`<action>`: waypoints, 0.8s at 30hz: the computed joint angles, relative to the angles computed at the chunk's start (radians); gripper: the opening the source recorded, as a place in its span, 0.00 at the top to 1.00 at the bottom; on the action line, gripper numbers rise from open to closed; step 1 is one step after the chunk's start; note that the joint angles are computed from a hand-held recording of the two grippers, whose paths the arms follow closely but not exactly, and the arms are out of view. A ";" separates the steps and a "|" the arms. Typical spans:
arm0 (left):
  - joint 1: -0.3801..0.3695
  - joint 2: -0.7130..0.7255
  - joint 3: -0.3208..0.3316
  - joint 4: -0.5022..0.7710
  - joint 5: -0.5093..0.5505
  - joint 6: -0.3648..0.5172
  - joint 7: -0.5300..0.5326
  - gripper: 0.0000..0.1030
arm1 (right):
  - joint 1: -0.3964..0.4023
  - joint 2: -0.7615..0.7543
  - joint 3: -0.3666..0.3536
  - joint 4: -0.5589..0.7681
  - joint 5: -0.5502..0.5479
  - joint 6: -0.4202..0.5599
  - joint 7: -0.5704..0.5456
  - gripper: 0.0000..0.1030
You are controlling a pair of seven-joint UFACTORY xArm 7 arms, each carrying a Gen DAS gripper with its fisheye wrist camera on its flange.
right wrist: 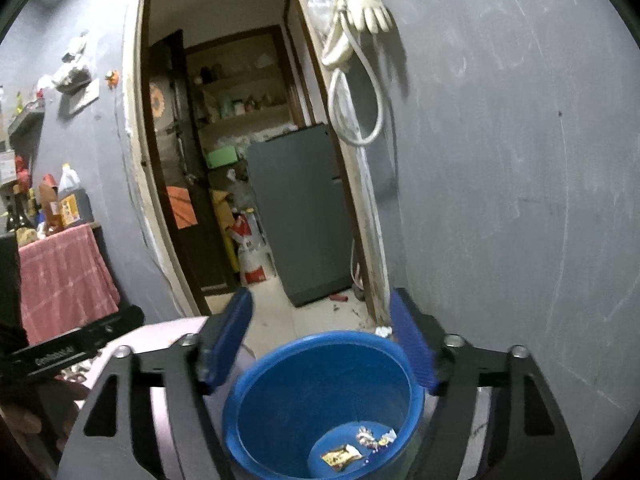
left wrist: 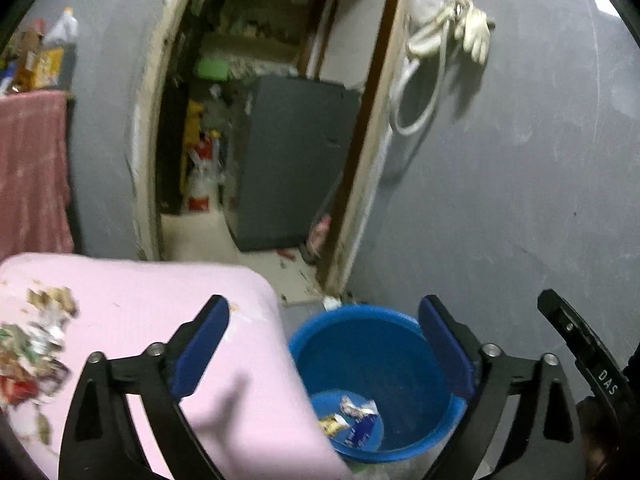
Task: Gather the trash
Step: 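Open both tools to drop the box and foil ball into the bucket, then move both tools back over the remaining trash on the table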
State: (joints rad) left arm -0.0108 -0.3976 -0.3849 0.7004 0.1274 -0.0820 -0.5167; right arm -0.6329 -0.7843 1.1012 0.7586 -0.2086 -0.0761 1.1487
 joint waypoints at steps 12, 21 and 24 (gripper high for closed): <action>0.025 -0.315 0.104 -0.170 -0.035 -0.007 0.045 0.02 | -0.034 -0.059 0.044 0.108 -0.002 -0.049 -0.035 0.00; 0.054 -0.524 0.196 -0.278 -0.045 0.068 0.111 0.02 | -0.097 -0.069 0.127 0.236 0.016 -0.101 -0.070 0.00; 0.072 -0.592 0.235 -0.310 -0.044 0.099 0.145 0.02 | -0.129 -0.079 0.164 0.290 0.019 -0.102 -0.074 0.00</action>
